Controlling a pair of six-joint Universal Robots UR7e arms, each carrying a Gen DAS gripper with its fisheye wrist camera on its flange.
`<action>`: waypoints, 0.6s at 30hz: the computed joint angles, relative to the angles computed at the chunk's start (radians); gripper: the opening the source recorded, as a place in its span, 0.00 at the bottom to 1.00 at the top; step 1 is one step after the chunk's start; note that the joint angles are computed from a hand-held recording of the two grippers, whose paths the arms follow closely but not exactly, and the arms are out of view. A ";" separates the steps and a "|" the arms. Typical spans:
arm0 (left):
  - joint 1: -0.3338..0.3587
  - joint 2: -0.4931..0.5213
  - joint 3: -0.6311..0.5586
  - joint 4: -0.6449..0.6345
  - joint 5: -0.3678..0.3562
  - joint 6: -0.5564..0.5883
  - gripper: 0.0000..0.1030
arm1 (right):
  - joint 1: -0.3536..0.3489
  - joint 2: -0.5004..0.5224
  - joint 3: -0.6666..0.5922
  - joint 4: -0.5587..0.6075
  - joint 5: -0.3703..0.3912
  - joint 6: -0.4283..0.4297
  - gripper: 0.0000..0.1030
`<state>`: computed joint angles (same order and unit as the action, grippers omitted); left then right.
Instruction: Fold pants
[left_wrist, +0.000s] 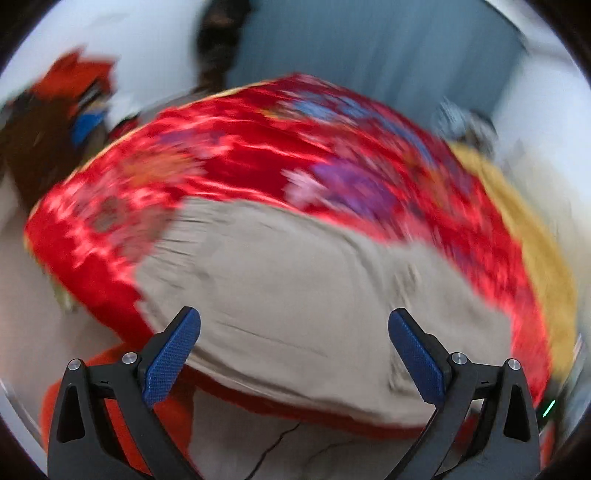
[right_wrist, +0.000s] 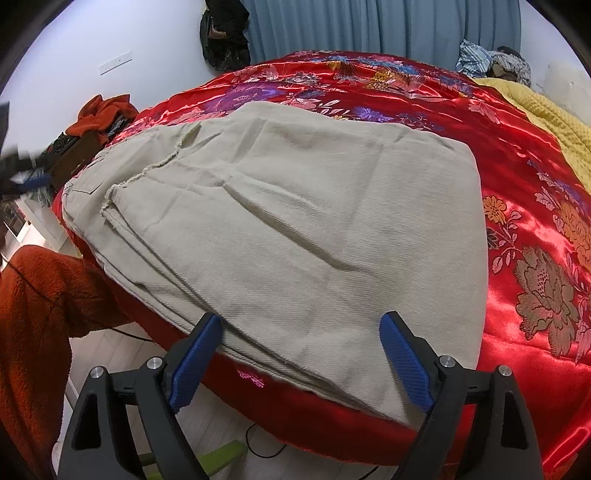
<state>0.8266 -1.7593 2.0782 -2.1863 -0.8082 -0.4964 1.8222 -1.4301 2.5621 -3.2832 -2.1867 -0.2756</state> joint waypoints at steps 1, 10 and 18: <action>0.034 -0.009 -0.018 0.001 -0.020 -0.031 0.99 | 0.000 0.001 -0.001 0.001 0.000 0.003 0.86; 0.260 -0.046 -0.028 -0.044 -0.223 -0.174 0.90 | 0.009 0.016 -0.004 -0.012 -0.014 0.015 0.87; 0.317 -0.011 0.013 -0.142 -0.288 -0.207 0.63 | 0.012 0.018 -0.003 -0.015 -0.017 0.013 0.87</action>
<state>1.1433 -1.7703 2.0915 -2.3281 -1.0963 -0.7030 1.8343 -1.4119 2.5588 -3.2978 -2.2036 -0.2626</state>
